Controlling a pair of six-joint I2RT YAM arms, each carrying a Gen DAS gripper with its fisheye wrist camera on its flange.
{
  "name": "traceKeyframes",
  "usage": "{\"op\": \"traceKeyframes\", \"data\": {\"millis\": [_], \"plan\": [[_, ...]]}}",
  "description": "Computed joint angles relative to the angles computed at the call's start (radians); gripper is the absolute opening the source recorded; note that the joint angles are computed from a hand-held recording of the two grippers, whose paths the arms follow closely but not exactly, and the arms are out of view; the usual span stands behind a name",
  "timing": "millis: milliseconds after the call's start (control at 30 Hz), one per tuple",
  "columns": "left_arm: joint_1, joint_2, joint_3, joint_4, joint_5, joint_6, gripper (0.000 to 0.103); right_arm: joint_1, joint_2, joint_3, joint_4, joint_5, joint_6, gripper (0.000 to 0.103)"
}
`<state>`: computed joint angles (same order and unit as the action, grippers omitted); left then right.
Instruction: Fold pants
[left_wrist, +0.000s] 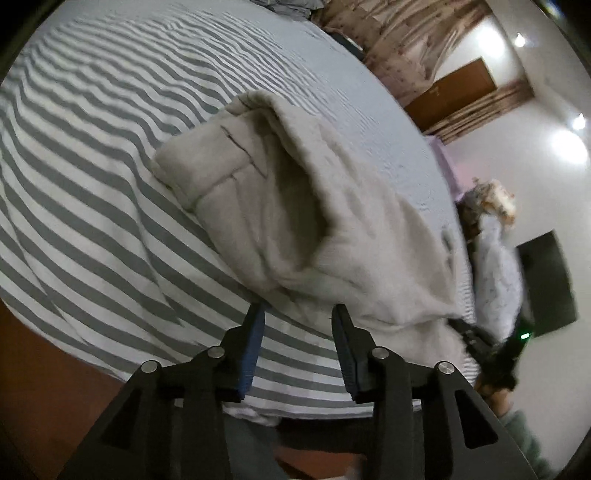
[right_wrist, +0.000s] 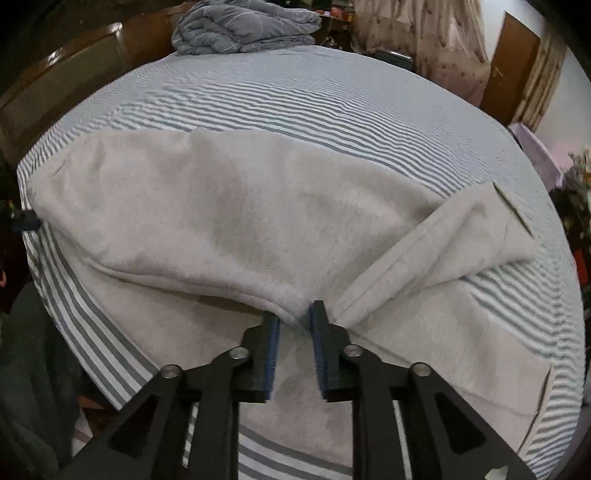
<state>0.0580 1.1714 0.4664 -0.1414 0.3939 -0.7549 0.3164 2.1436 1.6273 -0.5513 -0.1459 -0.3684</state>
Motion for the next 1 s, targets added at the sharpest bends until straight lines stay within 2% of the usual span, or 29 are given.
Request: {"op": "traceKeyframes", "data": {"millis": [100, 167, 267, 400, 500, 600, 700, 767, 833, 933, 967, 1000], "plan": [[-0.029, -0.034, -0.036, 0.094, 0.023, -0.095, 0.055, -0.005, -0.032, -0.052, 0.019, -0.021, 0.034, 0.046], [-0.037, -0.016, -0.038, 0.136, 0.024, -0.123, 0.059, -0.007, -0.069, -0.112, 0.052, -0.031, 0.048, 0.045], [-0.039, 0.043, -0.033, 0.18, 0.016, -0.165, 0.059, -0.026, -0.111, -0.183, 0.067, -0.059, 0.071, 0.045], [-0.037, 0.078, -0.042, 0.271, 0.012, -0.25, 0.059, -0.077, -0.11, -0.172, 0.013, -0.16, 0.151, 0.047], [-0.035, 0.09, -0.007, 0.244, -0.006, -0.242, 0.059, -0.103, -0.092, -0.142, -0.012, -0.208, 0.241, 0.05], [-0.035, 0.118, 0.018, 0.23, -0.017, -0.24, 0.059, -0.109, -0.038, -0.05, -0.054, -0.207, 0.355, 0.05], [-0.026, 0.133, 0.004, 0.268, -0.014, -0.267, 0.059, -0.111, 0.022, 0.032, -0.062, -0.226, 0.475, 0.051], [-0.025, 0.14, -0.006, 0.297, -0.013, -0.287, 0.059, -0.104, 0.071, 0.115, -0.084, -0.196, 0.53, 0.051], [-0.018, 0.151, 0.012, 0.269, -0.015, -0.274, 0.057, -0.087, 0.145, 0.23, -0.137, -0.139, 0.56, 0.051], [-0.003, 0.161, 0.037, 0.231, -0.016, -0.257, 0.047, -0.064, 0.28, 0.425, -0.23, -0.043, 0.583, 0.051], [0.023, 0.157, 0.035, 0.214, 0.0, -0.235, 0.041, -0.062, 0.312, 0.475, -0.26, -0.037, 0.579, 0.05], [0.032, 0.162, 0.042, 0.205, 0.005, -0.231, 0.038, -0.059, 0.352, 0.541, -0.299, -0.03, 0.571, 0.043]]}}
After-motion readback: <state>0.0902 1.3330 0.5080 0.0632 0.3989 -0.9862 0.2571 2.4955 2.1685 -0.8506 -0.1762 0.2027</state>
